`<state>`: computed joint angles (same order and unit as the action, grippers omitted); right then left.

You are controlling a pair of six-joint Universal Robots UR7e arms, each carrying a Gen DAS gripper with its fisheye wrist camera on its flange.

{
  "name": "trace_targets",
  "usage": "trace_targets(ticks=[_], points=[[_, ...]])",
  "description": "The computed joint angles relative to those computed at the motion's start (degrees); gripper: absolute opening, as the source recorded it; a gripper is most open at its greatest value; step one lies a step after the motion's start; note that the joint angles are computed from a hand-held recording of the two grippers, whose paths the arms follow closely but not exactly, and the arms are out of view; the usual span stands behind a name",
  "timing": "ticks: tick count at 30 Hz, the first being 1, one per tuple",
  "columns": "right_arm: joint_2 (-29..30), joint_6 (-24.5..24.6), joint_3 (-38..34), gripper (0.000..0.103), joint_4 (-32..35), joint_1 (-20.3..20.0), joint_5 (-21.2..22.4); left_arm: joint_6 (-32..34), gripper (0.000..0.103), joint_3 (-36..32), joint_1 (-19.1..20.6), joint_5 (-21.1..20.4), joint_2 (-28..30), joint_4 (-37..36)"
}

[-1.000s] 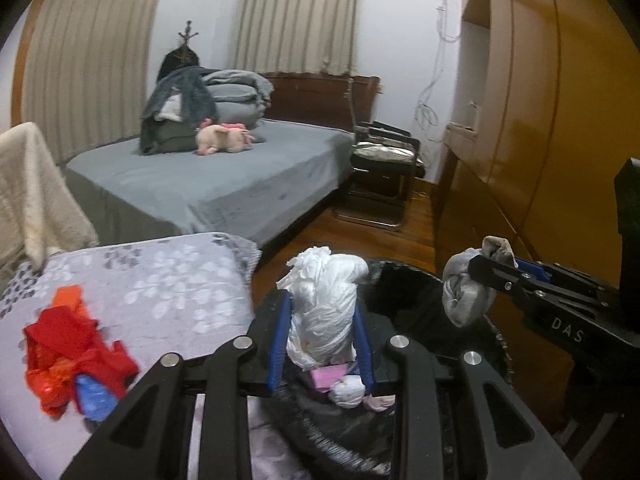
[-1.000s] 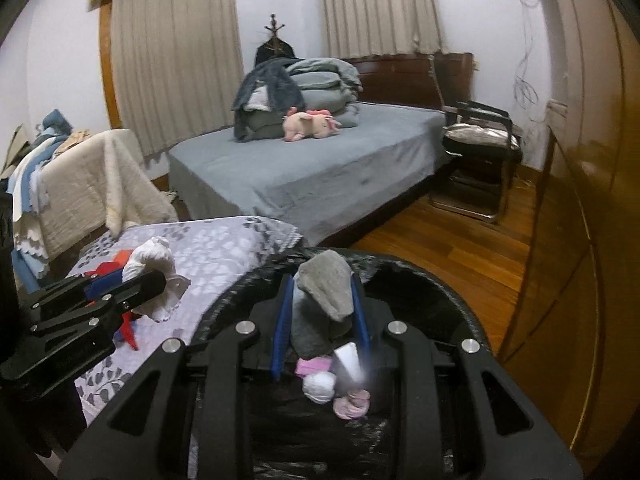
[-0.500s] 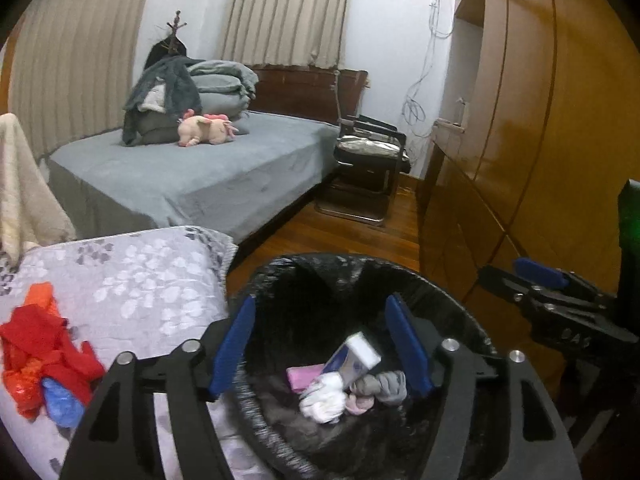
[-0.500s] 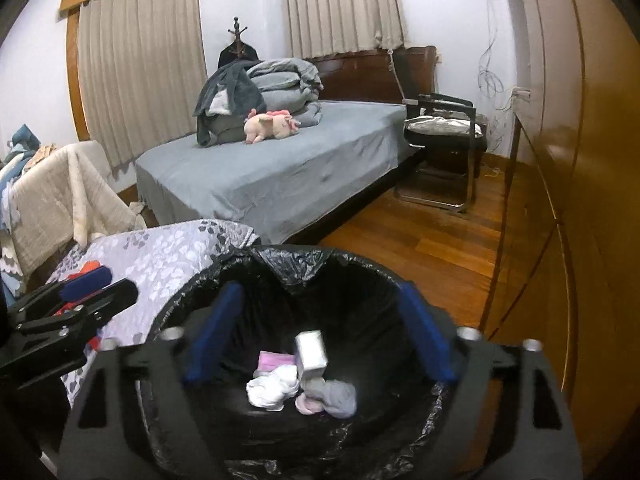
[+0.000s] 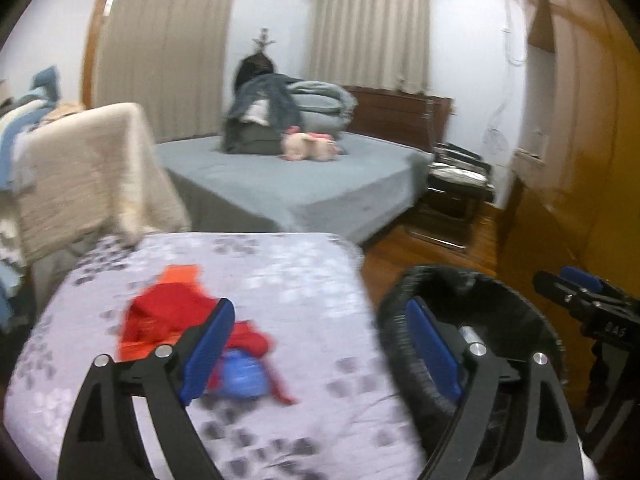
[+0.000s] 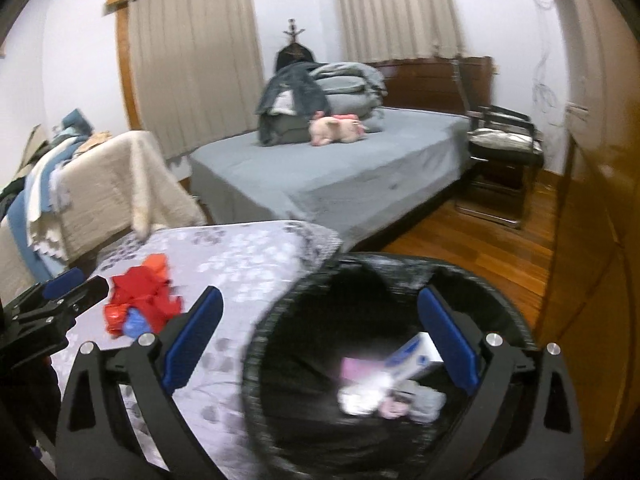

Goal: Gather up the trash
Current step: 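Move both open grippers back over the trash pile on the bed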

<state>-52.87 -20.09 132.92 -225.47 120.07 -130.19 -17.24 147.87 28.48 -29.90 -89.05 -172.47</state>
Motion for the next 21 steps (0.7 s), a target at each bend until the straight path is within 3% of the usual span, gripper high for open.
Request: trace_targets(ticks=[3, 10, 17, 21], points=[[2.7, 0.6, -2.5, 0.095, 1.8, 1.2, 1.4, -3.4, 0.086, 1.7, -0.1, 4.2, -6.9, 7.7], [9.0, 0.2, -8.5, 0.095, 4.9, 3.3, 4.1, -7.8, 0.086, 2.9, 2.2, 9.2, -16.7, 18.9], [14.6, 0.9, -14.0, 0.095, 9.0, 3.3, 6.1, -7.0, 0.085, 3.5, 5.6, 10.6, -19.6, 19.6], [17.3, 1.2, -16.9, 0.095, 11.5, 2.9, 7.0, -3.4, 0.085, 3.6, 8.3, 10.6, -18.3, 14.2]])
